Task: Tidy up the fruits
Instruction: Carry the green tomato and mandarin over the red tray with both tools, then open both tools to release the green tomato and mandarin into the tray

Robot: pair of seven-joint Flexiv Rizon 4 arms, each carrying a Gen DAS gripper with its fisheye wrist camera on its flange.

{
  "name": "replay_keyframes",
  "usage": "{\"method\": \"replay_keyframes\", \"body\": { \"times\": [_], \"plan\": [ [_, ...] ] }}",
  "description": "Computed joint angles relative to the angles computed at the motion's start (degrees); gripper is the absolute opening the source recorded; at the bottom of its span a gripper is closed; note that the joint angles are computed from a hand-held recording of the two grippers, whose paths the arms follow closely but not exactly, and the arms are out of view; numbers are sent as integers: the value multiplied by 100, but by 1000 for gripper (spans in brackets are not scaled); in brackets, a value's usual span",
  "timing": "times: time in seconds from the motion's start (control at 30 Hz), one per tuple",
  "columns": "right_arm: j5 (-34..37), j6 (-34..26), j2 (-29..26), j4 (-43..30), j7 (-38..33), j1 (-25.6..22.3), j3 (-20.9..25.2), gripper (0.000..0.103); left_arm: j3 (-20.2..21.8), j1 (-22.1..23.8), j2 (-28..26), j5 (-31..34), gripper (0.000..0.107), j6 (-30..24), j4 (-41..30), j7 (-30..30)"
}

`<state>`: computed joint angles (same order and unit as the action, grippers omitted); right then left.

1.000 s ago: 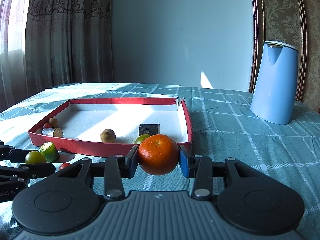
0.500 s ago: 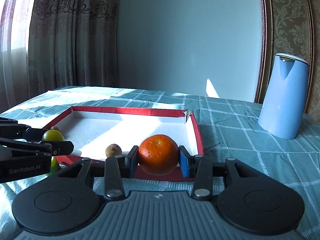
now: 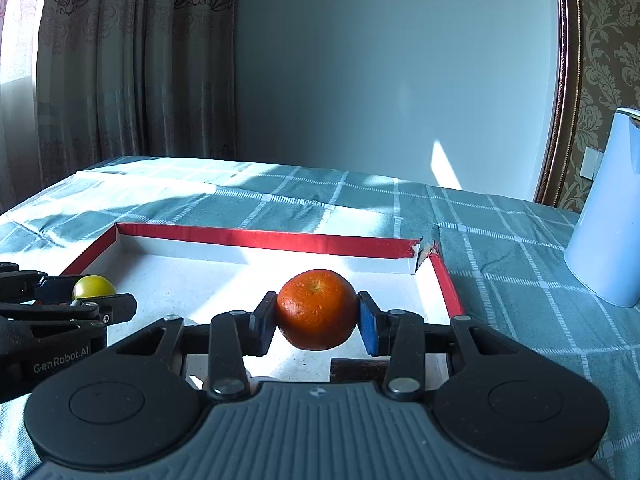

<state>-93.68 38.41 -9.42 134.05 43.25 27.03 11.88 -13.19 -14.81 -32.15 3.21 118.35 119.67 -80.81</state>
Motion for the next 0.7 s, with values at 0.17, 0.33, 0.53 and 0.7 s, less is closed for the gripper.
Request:
{"method": "replay_keyframes", "body": {
  "times": [0.17,0.33,0.53,0.7],
  "plan": [
    [158,246,-259,-269,-297,-78,-113,41,172,-208,-80,-353,33,-339,-254,57],
    [333,454,-404,-382,-493,-123,-192,41,455,-512,-175,-678,33,-585,-433,193],
    [505,564,-496,-438,-641,-121,-240,41,551,-645,-205,-809,34,-630,-461,312],
    [521,561,-495,-442,-672,-99,-252,41,603,-722,-223,-918,37,-599,-465,348]
  ]
}}
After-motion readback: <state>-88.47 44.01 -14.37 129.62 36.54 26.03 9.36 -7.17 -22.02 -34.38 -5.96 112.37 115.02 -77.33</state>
